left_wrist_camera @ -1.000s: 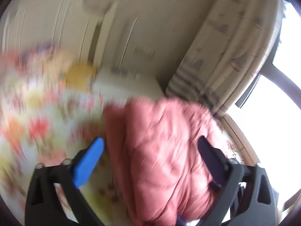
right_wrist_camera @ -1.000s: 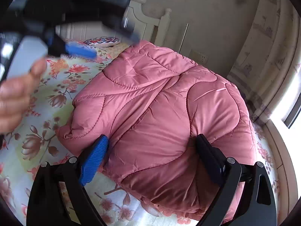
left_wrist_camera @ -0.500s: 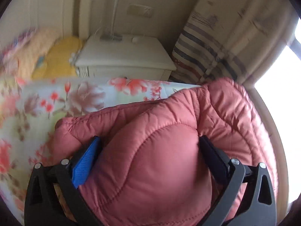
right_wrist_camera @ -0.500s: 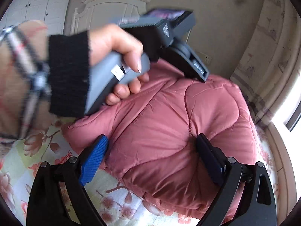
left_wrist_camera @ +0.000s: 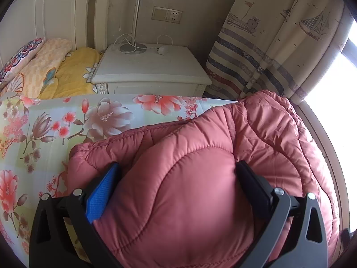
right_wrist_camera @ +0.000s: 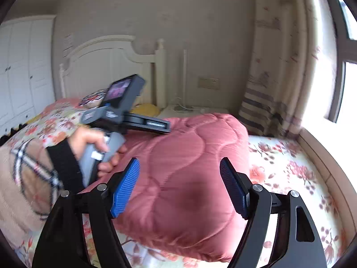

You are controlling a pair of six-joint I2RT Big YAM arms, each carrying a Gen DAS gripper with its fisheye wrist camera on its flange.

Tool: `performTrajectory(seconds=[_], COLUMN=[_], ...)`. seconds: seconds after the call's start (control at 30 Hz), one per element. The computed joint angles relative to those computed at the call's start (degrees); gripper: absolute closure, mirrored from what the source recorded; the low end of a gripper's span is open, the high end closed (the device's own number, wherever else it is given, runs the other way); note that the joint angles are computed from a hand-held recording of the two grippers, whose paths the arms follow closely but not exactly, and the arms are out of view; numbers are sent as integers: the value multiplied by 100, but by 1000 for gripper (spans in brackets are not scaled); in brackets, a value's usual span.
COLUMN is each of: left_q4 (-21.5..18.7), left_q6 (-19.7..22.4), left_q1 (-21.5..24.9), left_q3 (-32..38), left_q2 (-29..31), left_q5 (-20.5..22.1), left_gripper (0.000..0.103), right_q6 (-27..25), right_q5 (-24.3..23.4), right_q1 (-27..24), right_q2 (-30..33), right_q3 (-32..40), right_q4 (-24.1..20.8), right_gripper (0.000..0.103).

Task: Fold large clothes
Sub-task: 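Lower the bundle onto the bed and press it with both tools, then open both tools and pull them back from the bundle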

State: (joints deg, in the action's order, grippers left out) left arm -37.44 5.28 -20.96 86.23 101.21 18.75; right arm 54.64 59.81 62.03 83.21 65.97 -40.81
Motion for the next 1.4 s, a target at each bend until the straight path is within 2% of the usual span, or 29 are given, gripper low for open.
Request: performTrajectory(seconds=[0.07, 0.13, 0.17, 0.23, 0.37, 0.57, 0.8, 0.9, 1.0, 1.07, 1.13, 1.27, 1.4], left_q4=[76, 111, 128, 127, 142, 171, 154, 149, -162, -362, -137, 862, 1448], left_q6=[11, 37, 42, 29, 37, 55, 101, 114, 86, -5, -49, -99, -389], left_q1=[1, -5, -4, 1, 0, 11, -29, -84, -104, -142, -160, -123, -33], left_q3=[-54, -87, -100, -96, -102, -116, -97, -106, 17, -57, -503, -1770, -2717], left_q2=[-31, -59, -68, -68, -72, -87, -93, -114, -112, -323, -815, -2125, -3363], left_q5=[-3, -32, -34, -33, -49, -73, -250, -450, -625, -941, -1112, -1305, -1546], left_gripper=[2, 2, 2, 2, 2, 2, 2, 2, 2, 2, 2, 2, 2], right_q6=[121, 162, 280, 458, 327, 448, 246, 153, 52, -181, -139, 478, 1292], right_q5=[-529, -335, -231, -211, -267, -220, -402, -552, -711, -1008, -1085, -319, 386], right_q1=[-218, -223, -204, -195, -225, -183, -256, -312, -369, -432, -381, 155, 737], right_q2=[229, 752, 891, 984, 942, 1077, 930, 821, 757, 597, 387, -101, -165], right_q3=[132, 542, 663, 772, 732, 823, 605, 500, 469, 412, 413, 287, 460], right_q4=[-405, -1201, -1439, -1642, -1583, -1709, -1250, -1058, -1004, -908, -1102, -1350, -2161], right_gripper=[27, 24, 24, 24, 24, 23, 23, 23, 22, 21, 21, 14, 13])
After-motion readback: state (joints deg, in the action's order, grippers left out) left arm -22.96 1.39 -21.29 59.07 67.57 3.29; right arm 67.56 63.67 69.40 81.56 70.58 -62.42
